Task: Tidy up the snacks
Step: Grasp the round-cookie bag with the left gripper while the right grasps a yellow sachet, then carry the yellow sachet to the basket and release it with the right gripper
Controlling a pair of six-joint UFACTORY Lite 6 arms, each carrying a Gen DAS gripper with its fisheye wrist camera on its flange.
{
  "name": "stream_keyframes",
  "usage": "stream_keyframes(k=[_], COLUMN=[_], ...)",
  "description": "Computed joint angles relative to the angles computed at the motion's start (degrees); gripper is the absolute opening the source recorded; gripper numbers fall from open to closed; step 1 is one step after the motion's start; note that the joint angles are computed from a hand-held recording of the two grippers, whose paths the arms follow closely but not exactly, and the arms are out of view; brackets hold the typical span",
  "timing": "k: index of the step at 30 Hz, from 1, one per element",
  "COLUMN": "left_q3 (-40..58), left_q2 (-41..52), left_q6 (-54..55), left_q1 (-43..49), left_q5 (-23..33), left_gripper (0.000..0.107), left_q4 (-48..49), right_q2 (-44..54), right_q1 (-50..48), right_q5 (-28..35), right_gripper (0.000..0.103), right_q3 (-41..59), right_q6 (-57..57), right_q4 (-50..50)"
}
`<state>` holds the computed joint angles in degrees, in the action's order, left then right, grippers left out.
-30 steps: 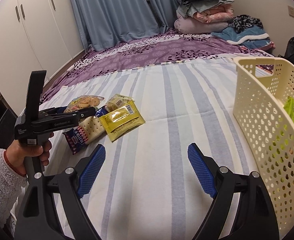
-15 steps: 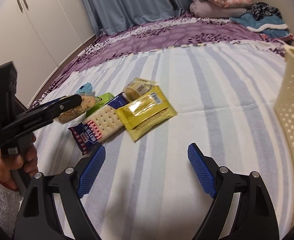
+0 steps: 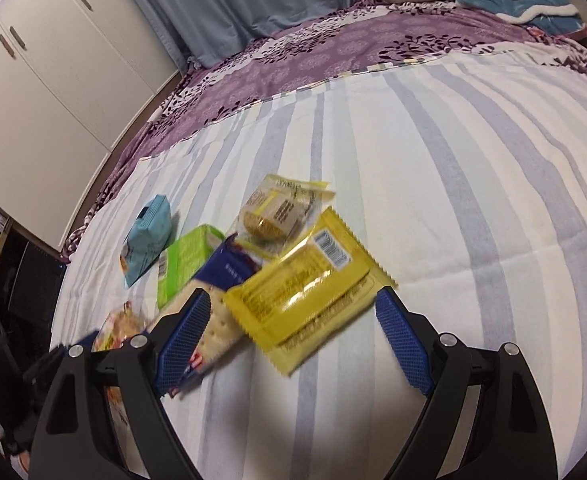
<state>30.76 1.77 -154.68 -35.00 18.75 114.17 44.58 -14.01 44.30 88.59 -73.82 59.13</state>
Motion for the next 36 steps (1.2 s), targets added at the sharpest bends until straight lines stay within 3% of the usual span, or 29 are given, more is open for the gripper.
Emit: stream_keyframes(k=[2,3,7,13,17,18,23,36], left_q3=[-0.4,-0.4,0.9,4.2,6.3,6.8,5.5,6.7], left_q2=[0.2,0.4,2.2,6.1,8.1,8.5,6.9,8.1], left_q6=[0.5,-0.1,-1.4,6.0,10.0,11.6,10.8,16.6], left_q1=[-0.8,-0.8,-0.8,-2.0,-1.9,-2.0,-2.0,-4.1], left_q5=[1.2,1.0,0.2,1.6,1.9,2.0,1.6,2.9], left_gripper=[0.088,0.088,0.089,0.089,0.085,0.078,0.066,0.067], left_q4=[-1.4,-0.8,1.2,-4.6,-7.8,-9.3,-8.7,-15.3], right_q2=[0.3,0.2,-2.5,-8.0,-8.5,-8.5,-8.0,-6.9], right_q1=[1.0,1.5,2.8,3.7,2.1,1.6,-0.2,1.4], right_q5=[-1.4,-2.4,-5.9,-11.0,-11.0,-10.9,-11.0,-15.5], right_gripper=[0.075,0.07,0.065,0.055,0.054,0.054,0.049,0.05], right_q3=[0.8,0.8,-2.2,-9.1,-10.7,-10.9,-10.4,-9.8], right_q6=[0.2,-0.5,-7.0,-17.9,-18.9,-19.3,-20.0,-18.9], right_q4=[-0.4,-0.5,1.6,3.3,2.8,2.8,1.4,2.2])
